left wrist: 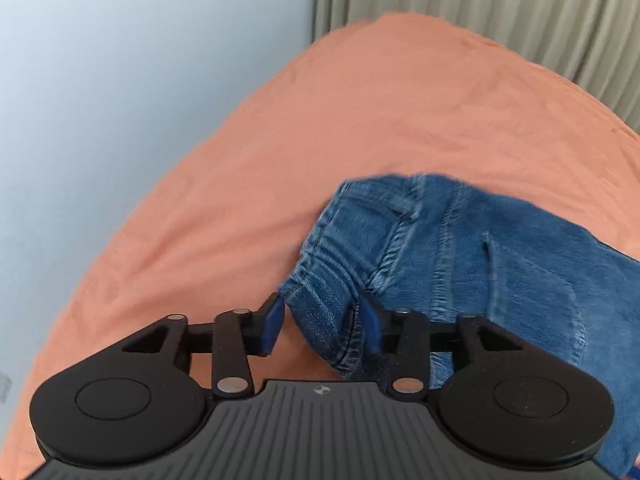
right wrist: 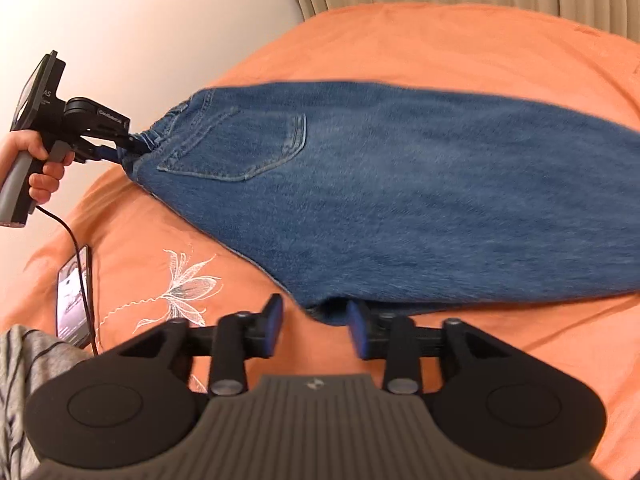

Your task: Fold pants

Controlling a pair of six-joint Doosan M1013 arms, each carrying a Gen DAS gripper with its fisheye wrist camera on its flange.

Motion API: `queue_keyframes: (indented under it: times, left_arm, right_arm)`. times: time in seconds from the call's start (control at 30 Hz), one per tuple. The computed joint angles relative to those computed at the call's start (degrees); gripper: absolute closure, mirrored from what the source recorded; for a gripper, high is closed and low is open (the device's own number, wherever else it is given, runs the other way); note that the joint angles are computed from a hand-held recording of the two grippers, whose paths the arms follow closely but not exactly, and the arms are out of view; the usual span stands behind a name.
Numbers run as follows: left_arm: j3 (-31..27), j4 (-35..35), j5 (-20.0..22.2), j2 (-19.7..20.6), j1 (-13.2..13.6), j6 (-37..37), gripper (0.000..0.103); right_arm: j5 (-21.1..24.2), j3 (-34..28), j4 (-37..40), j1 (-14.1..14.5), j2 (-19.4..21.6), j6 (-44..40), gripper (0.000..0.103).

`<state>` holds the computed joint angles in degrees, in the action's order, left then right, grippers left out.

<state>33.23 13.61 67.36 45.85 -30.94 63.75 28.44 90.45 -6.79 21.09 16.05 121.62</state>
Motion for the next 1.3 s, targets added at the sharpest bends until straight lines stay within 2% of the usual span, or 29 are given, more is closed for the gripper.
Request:
queue_keyframes:
  times: [0.13,0.17,0.27,0.33,0.43,0.6,0.8,0.93,1.0,1.17,1.3]
  left_arm:
    - [10.0,1.2,-9.8,-6.3,-0.7,3.0,0.044]
    - [13.9,2.8,-13.6,-8.4,-1.1,3.0,0.044]
    - [24.5,10.3,-24.0,-13.3,-2.2,-1.9,0.045]
    - [28.3,14.4,-27.3,-14.6,-2.8,-4.5,0.044]
    - [32.7,22.6,-29.1,-15.6,-3.8,-7.5,0.046]
    - [36.6,25.2,-30.0,-15.9,-3.9,-9.9,0.048]
    - [36.8,25.6,-30.0,-15.0,-3.6,-8.7,0.05]
    - [35.3,35.9,-29.3,-14.7,-3.8,-13.4,0.048]
    - [33.3,32.8,-29.7,-14.5,-3.2,-9.9,0.044]
    - [28.4,30.5,-29.3,-13.6,-3.4,-7.6,0.044]
    - [23.2,21.9,-29.2,-11.9,-3.6,-1.7,0.044]
  right_arm:
    - [-0.9,2.7,-9.4,0.1,-3.3,9.4,0.06]
    - [-1.2,3.7,-11.9,0.1,-4.4,12.1,0.058]
    - [-1.6,6.0,-19.0,0.2,-7.0,19.7,0.052]
    - [-1.1,7.6,-23.7,0.4,-8.8,24.1,0.05]
    - [1.8,9.0,-30.8,1.1,-10.7,30.4,0.05]
    - [6.7,11.6,-39.3,2.2,-14.1,39.6,0.05]
    - [13.5,13.1,-44.6,3.1,-17.1,44.0,0.049]
    - [16.5,12.8,-46.9,3.1,-17.6,45.6,0.046]
    - [18.0,12.4,-47.0,2.7,-17.2,44.7,0.039]
    - [20.3,11.3,-42.1,-0.6,-16.0,40.7,0.039]
    - [20.3,11.3,-38.7,-4.7,-15.9,41.2,0.04]
